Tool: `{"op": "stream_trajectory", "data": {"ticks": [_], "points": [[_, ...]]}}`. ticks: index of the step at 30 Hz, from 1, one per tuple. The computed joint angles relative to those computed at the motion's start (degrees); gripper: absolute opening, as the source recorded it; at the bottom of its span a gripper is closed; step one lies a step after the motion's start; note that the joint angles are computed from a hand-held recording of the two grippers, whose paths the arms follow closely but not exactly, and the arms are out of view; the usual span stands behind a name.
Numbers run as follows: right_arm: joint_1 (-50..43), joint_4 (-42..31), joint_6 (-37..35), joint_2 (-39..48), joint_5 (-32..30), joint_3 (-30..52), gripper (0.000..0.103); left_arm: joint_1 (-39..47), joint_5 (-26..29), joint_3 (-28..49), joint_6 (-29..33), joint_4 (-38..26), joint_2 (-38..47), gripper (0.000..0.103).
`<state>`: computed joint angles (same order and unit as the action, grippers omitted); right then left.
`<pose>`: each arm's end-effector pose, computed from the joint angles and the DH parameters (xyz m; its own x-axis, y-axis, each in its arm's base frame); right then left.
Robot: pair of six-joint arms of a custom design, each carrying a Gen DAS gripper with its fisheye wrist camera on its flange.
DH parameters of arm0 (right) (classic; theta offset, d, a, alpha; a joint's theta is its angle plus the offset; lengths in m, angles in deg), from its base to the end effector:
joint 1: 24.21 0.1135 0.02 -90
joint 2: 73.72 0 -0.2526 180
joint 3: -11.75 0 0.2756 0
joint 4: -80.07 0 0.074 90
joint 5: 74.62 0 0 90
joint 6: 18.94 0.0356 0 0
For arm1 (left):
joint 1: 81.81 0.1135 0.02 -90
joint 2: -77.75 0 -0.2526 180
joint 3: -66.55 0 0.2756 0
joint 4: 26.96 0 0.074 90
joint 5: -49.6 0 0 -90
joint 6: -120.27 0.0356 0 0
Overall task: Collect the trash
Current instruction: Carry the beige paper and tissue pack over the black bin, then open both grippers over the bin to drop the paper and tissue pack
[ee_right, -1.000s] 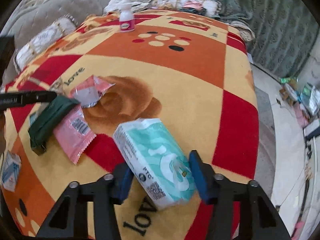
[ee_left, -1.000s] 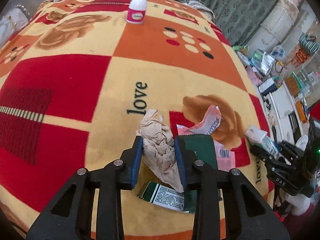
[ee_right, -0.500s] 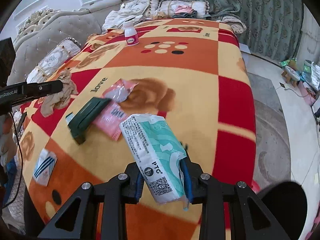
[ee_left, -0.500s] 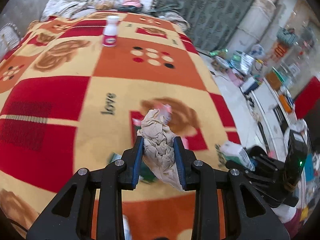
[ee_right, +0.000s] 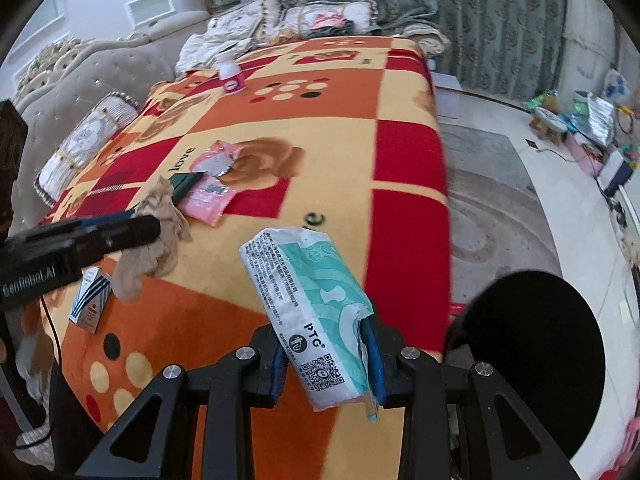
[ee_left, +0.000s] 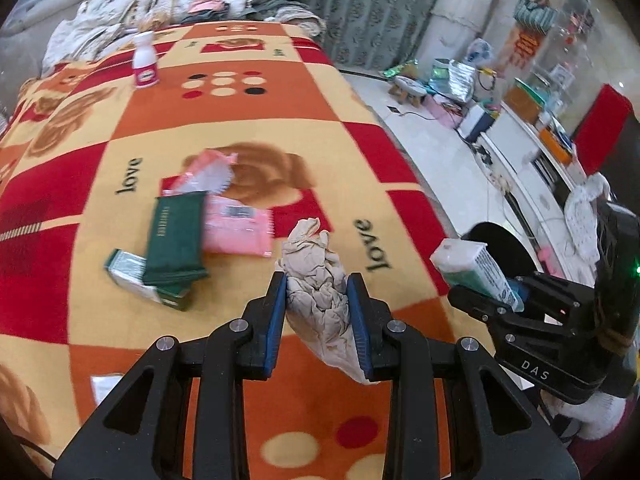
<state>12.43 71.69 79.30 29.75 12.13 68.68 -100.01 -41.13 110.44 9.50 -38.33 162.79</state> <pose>0.2647 0.1994 0.0695 -0.7390 -0.3713 -0.5621 -0.5214 0.8436 0.1283 0.2589 -0.0846 0.0968 -0.8130 -0.1060 -0.5725 0.0178 0.9783 -0.2063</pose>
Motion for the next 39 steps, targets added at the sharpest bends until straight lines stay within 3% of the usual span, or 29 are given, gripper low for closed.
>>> {"op": "stream_trajectory", "data": {"ticks": [19, 39], "points": [[-15.18, 0.57, -3.26, -11.77, -1.10, -13.06, 0.031, -15.77, -0.98, 13.93, -5.69, 1.27, 14.20, 0.028], [-28.09, 1.49, -6.48, -8.95, -5.18, -13.56, 0.031, -19.65, 4.40, 26.92, -8.02, 0.71, 27.17, 0.031]]}}
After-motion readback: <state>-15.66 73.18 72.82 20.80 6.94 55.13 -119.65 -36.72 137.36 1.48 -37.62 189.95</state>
